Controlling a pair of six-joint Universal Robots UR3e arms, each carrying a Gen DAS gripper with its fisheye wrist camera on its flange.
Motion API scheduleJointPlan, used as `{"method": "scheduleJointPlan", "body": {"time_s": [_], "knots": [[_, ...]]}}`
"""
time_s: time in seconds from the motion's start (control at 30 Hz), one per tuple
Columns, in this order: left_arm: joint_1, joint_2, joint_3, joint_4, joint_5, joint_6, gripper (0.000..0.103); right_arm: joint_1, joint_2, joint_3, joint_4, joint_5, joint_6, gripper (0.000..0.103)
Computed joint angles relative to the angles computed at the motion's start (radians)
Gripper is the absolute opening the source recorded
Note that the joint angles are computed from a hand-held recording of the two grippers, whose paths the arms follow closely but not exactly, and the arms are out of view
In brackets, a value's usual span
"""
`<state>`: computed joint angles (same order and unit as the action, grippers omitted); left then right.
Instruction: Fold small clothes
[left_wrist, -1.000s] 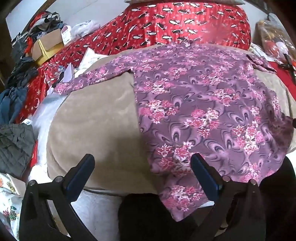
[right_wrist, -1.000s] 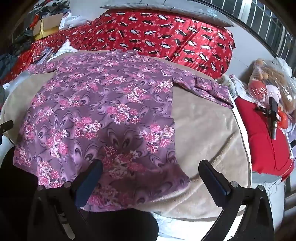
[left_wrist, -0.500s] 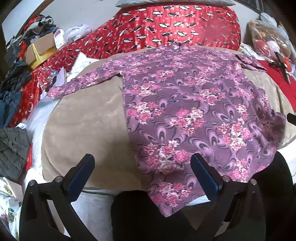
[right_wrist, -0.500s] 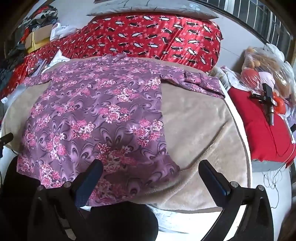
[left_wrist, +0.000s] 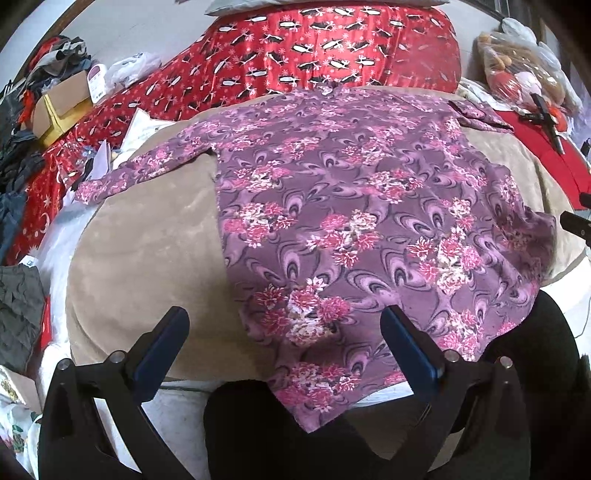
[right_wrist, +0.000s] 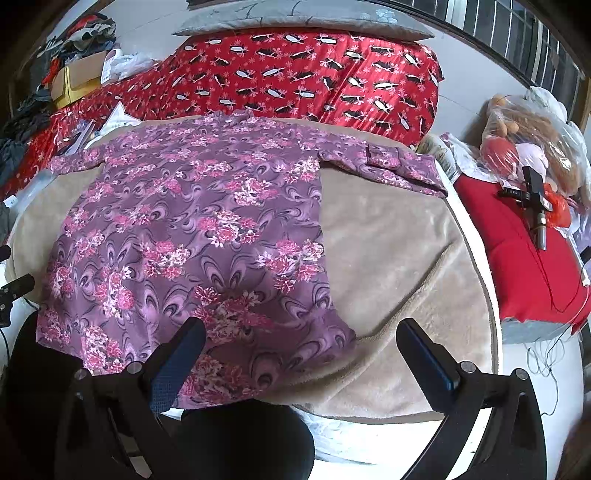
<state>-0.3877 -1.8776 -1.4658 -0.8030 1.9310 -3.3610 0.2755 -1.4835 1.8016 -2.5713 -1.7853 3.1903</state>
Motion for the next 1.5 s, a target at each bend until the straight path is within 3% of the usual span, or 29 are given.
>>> {"method": "scheduleJointPlan", "body": {"time_s": [1.5], "knots": [[0.020, -0.075, 0.093, -0.050, -0.055, 0.000, 0.103, -0.027, 0.046, -0.013, -0.018, 0.048, -0.017, 0.102]]}}
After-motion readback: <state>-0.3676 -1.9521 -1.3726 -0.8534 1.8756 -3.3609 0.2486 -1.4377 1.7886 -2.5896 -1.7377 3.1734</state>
